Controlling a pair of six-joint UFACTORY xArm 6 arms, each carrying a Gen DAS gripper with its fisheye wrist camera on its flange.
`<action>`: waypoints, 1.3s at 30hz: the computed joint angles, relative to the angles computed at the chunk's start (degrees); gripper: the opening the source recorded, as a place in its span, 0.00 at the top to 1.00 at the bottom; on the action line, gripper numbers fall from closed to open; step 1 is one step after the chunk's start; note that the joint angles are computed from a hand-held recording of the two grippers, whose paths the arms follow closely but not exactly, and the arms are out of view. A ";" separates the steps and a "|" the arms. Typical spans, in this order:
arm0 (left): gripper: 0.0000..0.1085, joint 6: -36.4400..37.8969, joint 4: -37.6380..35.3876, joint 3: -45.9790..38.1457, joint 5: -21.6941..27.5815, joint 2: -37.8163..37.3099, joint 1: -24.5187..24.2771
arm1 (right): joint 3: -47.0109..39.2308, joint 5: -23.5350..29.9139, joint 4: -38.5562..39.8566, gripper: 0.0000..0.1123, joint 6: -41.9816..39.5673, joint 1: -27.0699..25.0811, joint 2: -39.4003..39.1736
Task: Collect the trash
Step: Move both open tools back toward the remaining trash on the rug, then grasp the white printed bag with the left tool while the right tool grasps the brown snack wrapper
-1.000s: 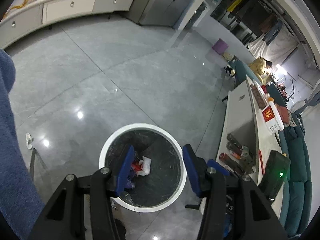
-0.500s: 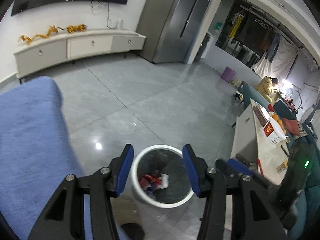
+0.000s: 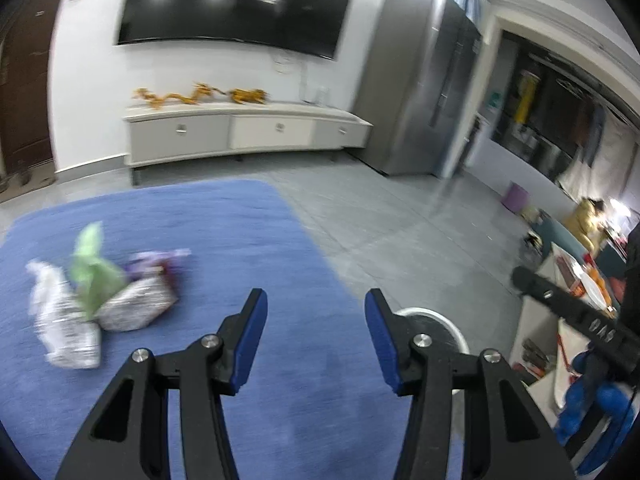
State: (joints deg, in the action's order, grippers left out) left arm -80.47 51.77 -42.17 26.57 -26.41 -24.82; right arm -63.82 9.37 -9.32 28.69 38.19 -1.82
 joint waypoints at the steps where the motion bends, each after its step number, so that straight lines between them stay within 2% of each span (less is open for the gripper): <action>1: 0.55 0.13 -0.08 3.24 0.46 -3.66 1.52 | -1.20 0.25 0.53 0.52 -0.47 0.96 0.95; 4: 0.55 2.76 -2.83 10.74 0.53 -12.14 6.29 | -5.53 1.61 4.59 0.52 -4.37 4.15 4.72; 9: 0.55 11.13 -10.38 22.23 0.59 -25.34 15.77 | -12.68 4.78 10.45 0.52 -10.05 9.27 11.52; 13: 0.55 21.82 -19.70 28.29 -1.74 -30.80 23.58 | -21.02 8.90 17.72 0.52 -16.41 12.27 19.04; 15: 0.55 27.31 -25.28 30.26 -3.39 -31.97 26.75 | -25.46 11.38 23.75 0.51 -20.32 14.02 22.89; 17: 0.55 32.09 -31.09 31.82 -6.03 -31.71 29.28 | -31.34 14.94 30.10 0.50 -24.03 15.34 27.59; 19: 0.55 36.42 -36.17 32.86 -8.10 -30.81 31.19 | -36.40 18.01 32.64 0.49 -24.93 15.74 31.38; 21: 0.55 37.80 -38.27 32.73 -9.64 -28.87 31.84 | -42.05 21.20 34.57 0.49 -25.51 16.10 35.52; 26: 0.55 50.32 -52.88 32.61 -14.88 -23.57 32.87 | -57.00 27.63 35.76 0.49 -23.32 16.07 45.71; 32: 0.55 64.01 -68.34 28.80 -18.29 -15.49 31.02 | -72.71 33.56 36.48 0.48 -18.31 14.94 55.89; 36: 0.55 68.66 -73.66 26.99 -20.10 -11.30 29.37 | -82.83 37.12 37.53 0.48 -15.04 14.14 62.63; 38: 0.55 68.49 -72.82 26.36 -20.64 -10.40 29.27 | -80.45 34.96 38.85 0.49 -15.78 14.15 61.68; 39: 0.55 68.70 -72.74 26.25 -20.94 -10.09 29.14 | -80.54 34.74 39.09 0.54 -16.00 14.12 61.76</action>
State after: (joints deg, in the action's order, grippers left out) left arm -11.77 -20.97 -15.92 5.63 -36.50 4.32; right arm -144.36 44.12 29.77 12.69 52.32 59.94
